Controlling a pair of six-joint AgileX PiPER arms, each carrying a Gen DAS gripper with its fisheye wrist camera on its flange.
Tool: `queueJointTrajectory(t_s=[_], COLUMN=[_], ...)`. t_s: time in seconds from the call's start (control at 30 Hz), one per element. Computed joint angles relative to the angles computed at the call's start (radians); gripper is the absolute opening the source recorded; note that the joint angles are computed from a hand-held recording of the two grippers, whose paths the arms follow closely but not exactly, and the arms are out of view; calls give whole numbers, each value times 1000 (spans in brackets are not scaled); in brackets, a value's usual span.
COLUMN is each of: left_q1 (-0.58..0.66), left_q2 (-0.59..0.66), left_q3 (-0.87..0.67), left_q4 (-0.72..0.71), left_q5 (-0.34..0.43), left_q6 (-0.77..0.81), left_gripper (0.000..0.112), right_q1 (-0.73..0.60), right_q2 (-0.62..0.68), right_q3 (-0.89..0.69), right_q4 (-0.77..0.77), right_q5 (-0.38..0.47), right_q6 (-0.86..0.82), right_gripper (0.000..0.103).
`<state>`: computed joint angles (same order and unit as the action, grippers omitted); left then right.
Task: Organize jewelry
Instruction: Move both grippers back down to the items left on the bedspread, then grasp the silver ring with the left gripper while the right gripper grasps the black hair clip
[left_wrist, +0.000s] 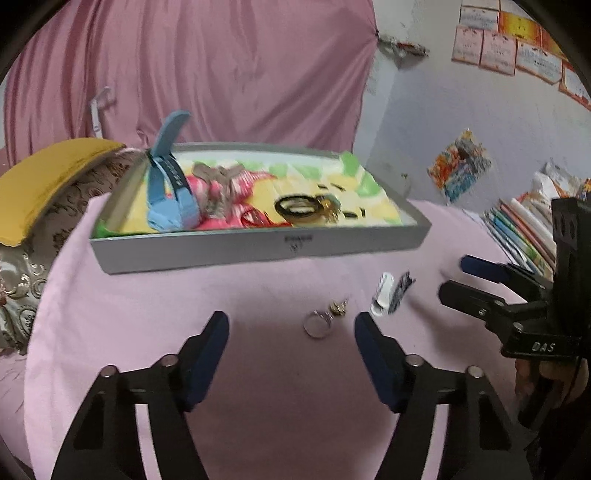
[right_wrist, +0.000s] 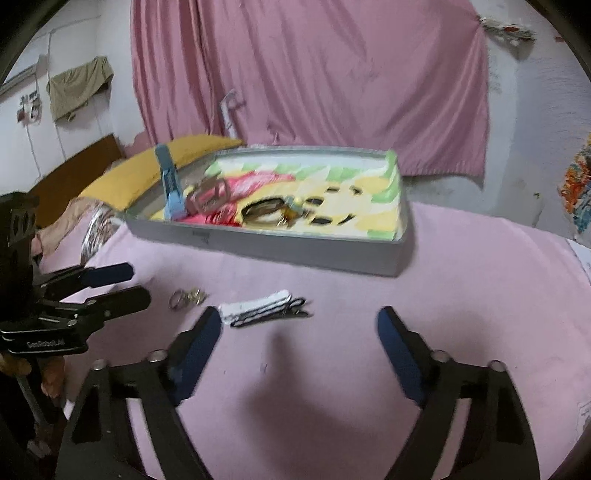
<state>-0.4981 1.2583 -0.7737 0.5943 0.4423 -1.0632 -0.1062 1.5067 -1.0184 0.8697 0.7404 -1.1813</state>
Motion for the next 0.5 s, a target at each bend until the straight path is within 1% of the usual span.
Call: queueJointTrajectory(t_s=[0.1,0.17,0.23,0.27,0.33,0.5], left_q1=[3,8,15,17,20,29], left_q2=[25,35,48,53,59,76], left_q3=[-17,-21,-32,-37,-42,-63], left_q4=[-68,-101,-141,-154,-179,-241], left_q5=[0,2,7,10,13,14], left_q6=[76,113,163,181,217,304], left_gripper=[52,48,42,40,38,38], right_q1=[17,29,40,42,51,58], right_q2=[21,31,45,52,65,87], right_q3=[-21,-36,-51,-58,-72,-85], right_q4=[-40,-59,-72,-78,-95,-108], right_q5=[25,36,48,55,68,99], right_q6=[28,47,63,71,91,100], right_gripper=[64,61,53,51,44,42])
